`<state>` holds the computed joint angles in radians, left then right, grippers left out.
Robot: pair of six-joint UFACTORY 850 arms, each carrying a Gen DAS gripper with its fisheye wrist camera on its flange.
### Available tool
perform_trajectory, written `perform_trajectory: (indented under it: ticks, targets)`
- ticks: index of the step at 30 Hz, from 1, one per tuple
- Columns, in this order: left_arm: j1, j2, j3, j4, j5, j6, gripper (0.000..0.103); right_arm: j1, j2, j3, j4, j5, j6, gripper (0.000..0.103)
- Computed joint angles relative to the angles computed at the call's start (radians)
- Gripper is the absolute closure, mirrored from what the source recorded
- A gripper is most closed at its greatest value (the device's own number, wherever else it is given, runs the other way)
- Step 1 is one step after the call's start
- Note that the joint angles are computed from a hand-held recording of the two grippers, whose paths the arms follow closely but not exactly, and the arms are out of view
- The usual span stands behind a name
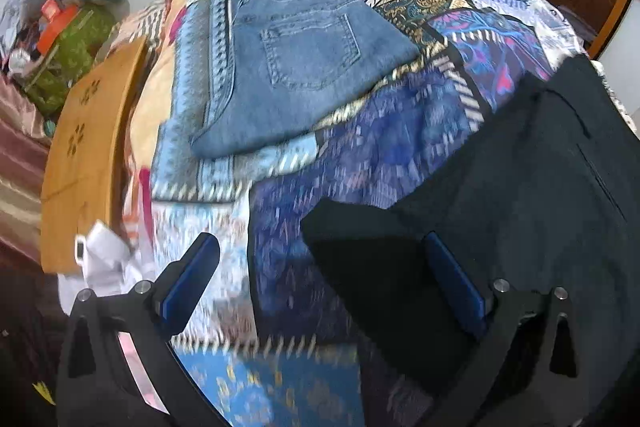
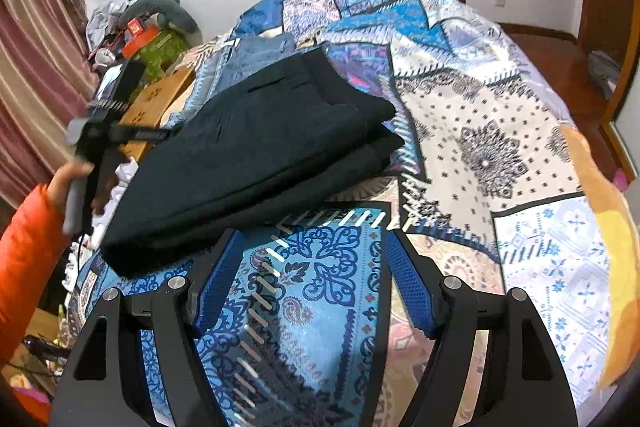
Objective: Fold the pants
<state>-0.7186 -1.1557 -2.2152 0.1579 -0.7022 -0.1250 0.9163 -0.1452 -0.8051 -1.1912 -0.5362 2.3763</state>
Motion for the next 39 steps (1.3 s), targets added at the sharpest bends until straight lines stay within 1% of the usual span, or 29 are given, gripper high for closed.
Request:
perform_trajectory:
  ticks: [3,7,9,12,15,18,19,21,24,26,27,28,29,30,32,33,36,39]
  targets:
    - [0.014,0.104,0.174,-0.08,0.067,0.035,0.0,0.013,0.002,-0.015,0.007,-0.032,-0.017,0.033]
    - [0.019,0.214,0.351,-0.164,0.14,0.097,0.0,0.03,0.005,-0.026,-0.023,-0.054,0.012,0.033]
    - [0.014,0.267,0.431,-0.199,0.175,0.129,0.0,0.037,0.003,-0.032,-0.033,-0.061,0.016,0.033]
    - [0.008,0.321,0.509,-0.277,0.201,0.198,0.0,0.046,-0.005,-0.039,-0.041,-0.065,0.02,0.033]
    - [0.001,0.359,0.565,-0.381,0.219,0.288,0.0,0.055,-0.017,-0.046,-0.048,-0.063,0.039,0.033]
    - [-0.015,0.385,0.607,-0.481,0.234,0.37,0.0,0.062,-0.033,-0.053,-0.047,-0.077,0.046,0.033]
    - [-0.019,0.389,0.613,-0.491,0.239,0.374,0.0,0.064,-0.036,-0.054,-0.04,-0.082,0.047,0.033]
    - [-0.03,0.397,0.619,-0.455,0.256,0.331,0.0,0.073,-0.04,-0.057,-0.022,-0.11,0.045,0.032]
    - [-0.036,0.415,0.636,-0.414,0.287,0.303,0.0,0.077,-0.029,-0.042,-0.042,-0.116,0.072,0.032]
    - [-0.032,0.426,0.654,-0.433,0.303,0.326,0.006,0.074,-0.034,-0.044,-0.01,-0.135,0.046,0.033]
    - [-0.029,0.436,0.672,-0.46,0.32,0.346,0.009,0.073,-0.037,-0.045,0.004,-0.142,0.036,0.034]
    - [-0.025,0.445,0.689,-0.484,0.336,0.369,0.015,0.068,-0.04,-0.042,0.017,-0.14,0.03,0.04]
    - [-0.024,0.456,0.709,-0.513,0.356,0.396,0.02,0.065,-0.037,-0.031,-0.005,-0.122,0.057,0.043]
    - [-0.024,0.468,0.73,-0.531,0.378,0.413,0.022,0.062,-0.03,-0.014,-0.052,-0.098,0.112,0.048]
    - [-0.027,0.484,0.756,-0.533,0.409,0.418,0.028,0.062,-0.029,-0.001,-0.101,-0.068,0.168,0.059]
    - [-0.029,0.492,0.767,-0.527,0.425,0.413,0.029,0.064,-0.032,-0.003,-0.108,-0.066,0.167,0.066]
    - [-0.037,0.508,0.788,-0.458,0.459,0.357,0.035,0.082,-0.052,-0.03,-0.066,-0.11,0.105,0.068]
    - [-0.04,0.517,0.795,-0.378,0.473,0.266,0.04,0.087,-0.045,-0.024,-0.067,-0.115,0.105,0.073]
